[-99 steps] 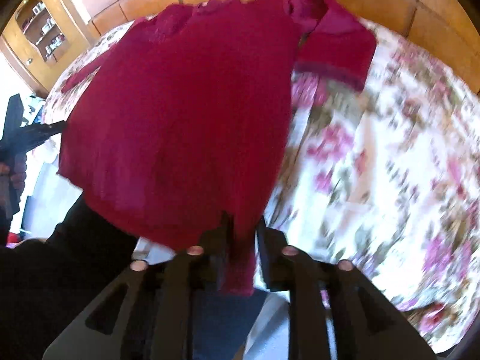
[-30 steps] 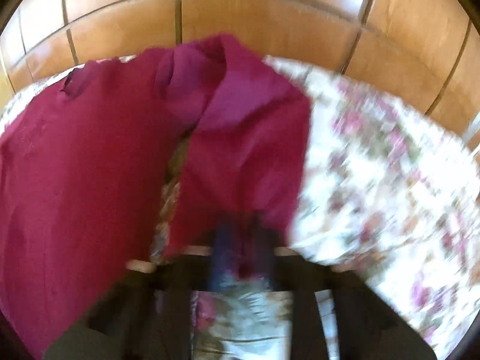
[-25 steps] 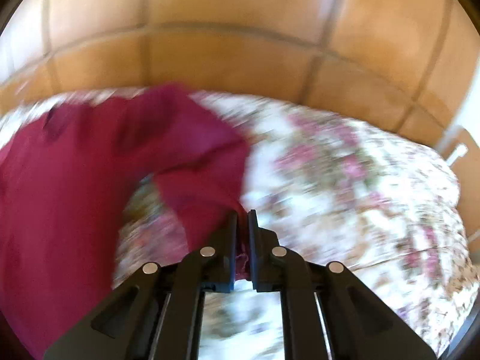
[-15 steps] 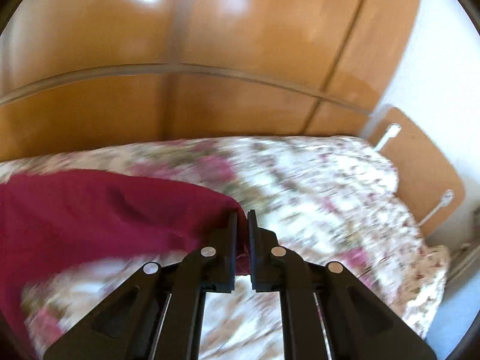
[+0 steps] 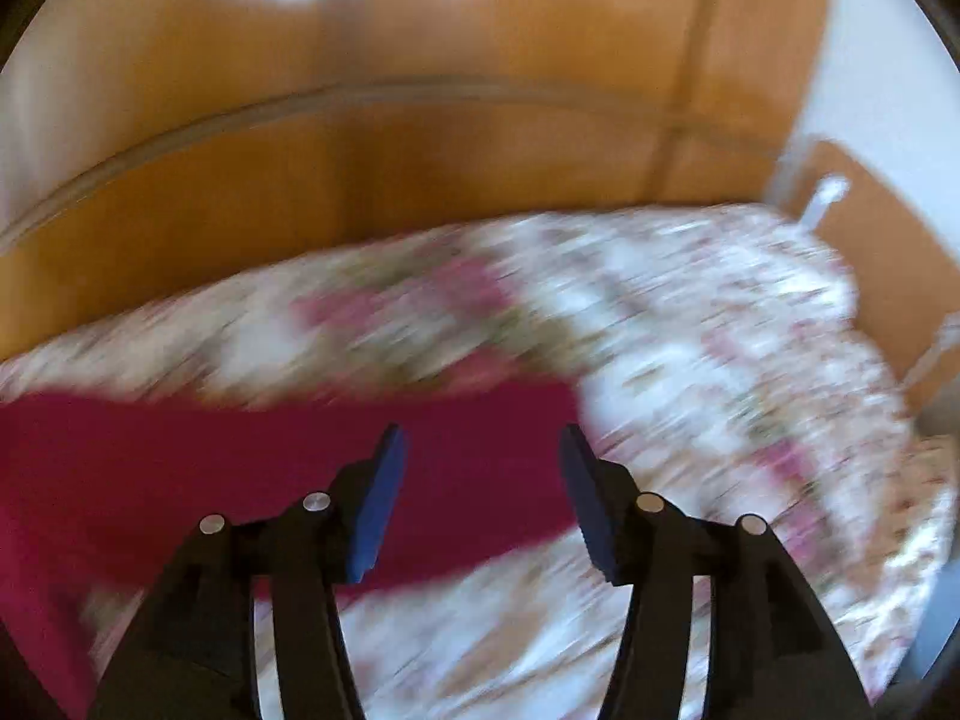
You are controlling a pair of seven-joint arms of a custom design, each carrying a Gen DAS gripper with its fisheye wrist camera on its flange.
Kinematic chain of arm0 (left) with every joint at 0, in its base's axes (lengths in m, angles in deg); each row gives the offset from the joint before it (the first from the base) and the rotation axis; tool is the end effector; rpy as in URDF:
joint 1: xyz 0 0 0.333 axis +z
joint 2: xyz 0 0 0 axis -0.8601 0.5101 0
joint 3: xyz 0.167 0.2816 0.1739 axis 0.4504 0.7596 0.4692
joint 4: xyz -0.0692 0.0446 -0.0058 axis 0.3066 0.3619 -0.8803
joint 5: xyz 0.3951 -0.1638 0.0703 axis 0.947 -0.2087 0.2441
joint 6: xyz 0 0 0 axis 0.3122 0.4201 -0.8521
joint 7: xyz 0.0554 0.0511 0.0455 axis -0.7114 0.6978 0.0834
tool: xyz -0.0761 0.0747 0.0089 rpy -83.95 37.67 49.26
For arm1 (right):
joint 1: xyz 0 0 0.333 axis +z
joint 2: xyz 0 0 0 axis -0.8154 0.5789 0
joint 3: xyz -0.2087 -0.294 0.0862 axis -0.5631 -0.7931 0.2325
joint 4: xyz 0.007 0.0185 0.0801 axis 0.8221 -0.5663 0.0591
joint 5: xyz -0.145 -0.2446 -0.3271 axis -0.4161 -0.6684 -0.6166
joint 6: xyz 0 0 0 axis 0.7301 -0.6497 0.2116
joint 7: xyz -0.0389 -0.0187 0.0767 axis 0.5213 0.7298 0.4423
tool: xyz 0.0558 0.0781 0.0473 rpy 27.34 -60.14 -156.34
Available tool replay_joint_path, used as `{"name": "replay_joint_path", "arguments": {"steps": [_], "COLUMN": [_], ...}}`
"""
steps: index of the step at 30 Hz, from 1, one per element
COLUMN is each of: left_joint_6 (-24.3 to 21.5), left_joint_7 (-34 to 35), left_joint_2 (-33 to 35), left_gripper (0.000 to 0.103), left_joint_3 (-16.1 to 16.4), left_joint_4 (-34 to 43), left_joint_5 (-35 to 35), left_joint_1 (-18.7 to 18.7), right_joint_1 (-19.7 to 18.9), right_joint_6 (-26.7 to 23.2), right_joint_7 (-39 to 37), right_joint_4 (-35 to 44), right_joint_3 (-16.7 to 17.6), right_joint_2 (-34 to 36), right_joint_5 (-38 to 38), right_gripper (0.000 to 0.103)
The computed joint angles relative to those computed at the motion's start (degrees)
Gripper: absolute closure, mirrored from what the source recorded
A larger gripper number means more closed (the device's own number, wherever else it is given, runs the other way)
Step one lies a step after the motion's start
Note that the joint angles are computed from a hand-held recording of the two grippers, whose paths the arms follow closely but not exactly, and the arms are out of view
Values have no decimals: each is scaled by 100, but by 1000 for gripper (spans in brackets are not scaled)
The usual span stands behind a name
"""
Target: Fold small clothes
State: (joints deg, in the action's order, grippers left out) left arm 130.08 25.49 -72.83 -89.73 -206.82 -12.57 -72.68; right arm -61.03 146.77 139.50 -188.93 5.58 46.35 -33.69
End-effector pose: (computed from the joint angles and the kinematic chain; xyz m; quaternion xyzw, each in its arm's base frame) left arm 0.5087 -0.1531 0.4827 -0.5781 0.7458 -0.2792 0.1780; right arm 0.4444 0.0263 0.5924 -0.4488 0.8401 -0.2694 0.1421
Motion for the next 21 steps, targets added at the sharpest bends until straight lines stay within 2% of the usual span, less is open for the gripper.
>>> {"name": "replay_joint_path", "arguments": {"steps": [4, 8, 9, 10, 11, 13, 14, 15, 18, 19, 20, 21], "left_joint_6": [-60, 18, 36, 42, 53, 111, 143, 183, 169, 133, 110, 98], "left_joint_7": [383, 557, 595, 664, 710, 797, 844, 848, 779, 705, 695, 835], "left_joint_2": [-160, -404, -462, -530, -583, -695, -743, -801, -905, -955, -997, -1053], "left_gripper": [23, 24, 23, 23, 23, 23, 23, 24, 23, 23, 23, 23], "left_joint_3": [207, 329, 370, 440, 491, 573, 618, 618, 569, 468, 485, 685], "left_joint_4": [-77, -280, -339, -409, -468, -605, -664, -742, -886, -965, -1028, -1092], "left_joint_5": [-499, -645, -667, -715, -742, -749, -746, -678, -357, -111, -2, -89], "left_joint_1": [-195, -241, -262, -303, -333, -371, -398, -372, -235, -68, -31, -181], "right_joint_1": [1250, 2289, 2413, 2436, 2471, 2297, 2323, 2321, 2194, 2221, 2276, 2327], "right_joint_6": [777, 1334, 1328, 1258, 1194, 1096, 1066, 1039, 654, 574, 469, 437], "right_joint_7": [-883, -1699, -1821, -1865, -1896, -1690, -1698, -1673, -1628, -1620, -1594, -1598], "right_joint_4": [-524, -833, -853, -844, -840, -853, -864, -872, -829, -846, -889, -1013], "right_joint_3": [-385, -492, -376, -250, -156, 235, 233, 249, 492, 496, 486, 463], "right_joint_2": [-169, -123, -80, -43, -12, -99, -156, -221, -496, -570, -641, -724], "right_joint_5": [1752, 3323, 3483, 3535, 3595, 3286, 3299, 3295, 2857, 2844, 2896, 2945], "right_gripper": [51, 50, 50, 50, 57, 69, 87, 93, 95, 95, 95, 95]}}
